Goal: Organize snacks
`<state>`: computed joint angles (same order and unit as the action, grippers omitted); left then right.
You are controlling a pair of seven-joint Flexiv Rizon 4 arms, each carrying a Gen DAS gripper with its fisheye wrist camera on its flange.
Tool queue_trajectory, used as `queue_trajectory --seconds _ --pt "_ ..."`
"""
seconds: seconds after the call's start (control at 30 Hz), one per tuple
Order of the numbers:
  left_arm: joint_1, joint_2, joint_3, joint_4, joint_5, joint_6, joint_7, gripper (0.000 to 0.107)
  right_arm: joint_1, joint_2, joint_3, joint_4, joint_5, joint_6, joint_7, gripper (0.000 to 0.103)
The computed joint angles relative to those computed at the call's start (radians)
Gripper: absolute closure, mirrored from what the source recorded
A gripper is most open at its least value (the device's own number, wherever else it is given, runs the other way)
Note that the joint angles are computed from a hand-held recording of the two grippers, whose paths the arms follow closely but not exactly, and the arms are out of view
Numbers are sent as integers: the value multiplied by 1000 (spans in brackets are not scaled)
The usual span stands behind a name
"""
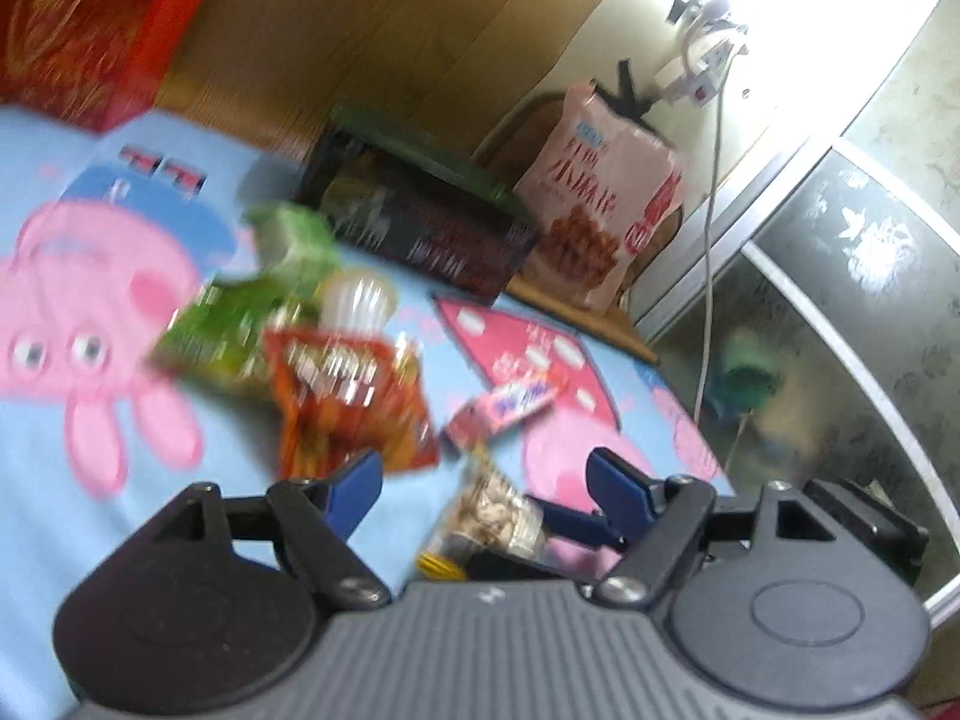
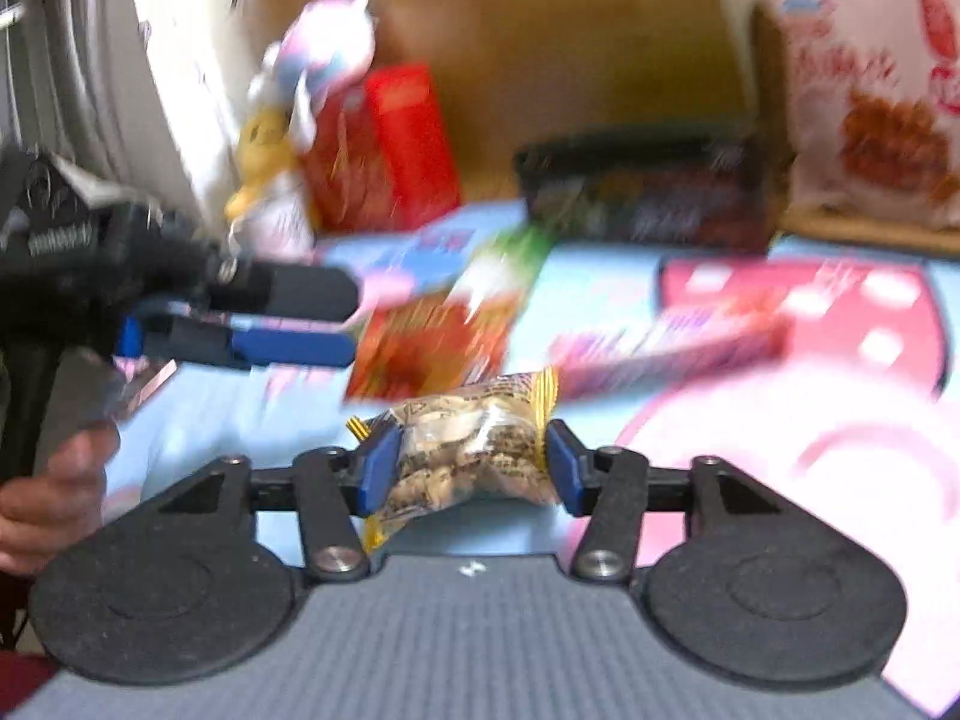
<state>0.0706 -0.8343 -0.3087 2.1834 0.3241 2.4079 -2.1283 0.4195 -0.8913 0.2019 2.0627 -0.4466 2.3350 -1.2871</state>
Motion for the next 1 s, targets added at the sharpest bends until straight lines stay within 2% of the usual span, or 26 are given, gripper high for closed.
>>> queue_trajectory --seconds 0.07,0.1,0.17,0.27,0.43,0.6,0.67,0.8,0.9,1.0 --pt "9 -13 -6 14 8 6 -14 33 66 4 -23 5 91 18 -68 30" --pt "17 -21 -11 21 17 14 -23 33 61 8 -25 8 71 20 -56 27" --pt "32 -32 -18 31 43 36 -35 35 -4 0 16 0 -1 33 -15 20" --pt "45 -46 -24 39 75 60 -47 35 11 12 -11 9 18 37 -31 11" --pt "70 -86 -58 16 123 40 -74 35 63 35 -62 23 40 -49 -128 7" --pt "50 -92 -63 -8 105 13 -69 35 83 30 -60 27 67 -51 -213 6" --pt "46 -88 -64 -13 95 -1 -67 37 76 30 -46 34 51 -52 -239 11" --pt "45 -80 -63 -14 85 -15 -59 44 162 25 -73 47 185 10 -311 40" --pt "69 -82 -83 -21 102 -36 -64 44 150 13 -49 41 200 30 -305 50" --pt "68 -70 -83 -26 96 -39 -55 45 144 2 -37 26 204 48 -293 53"
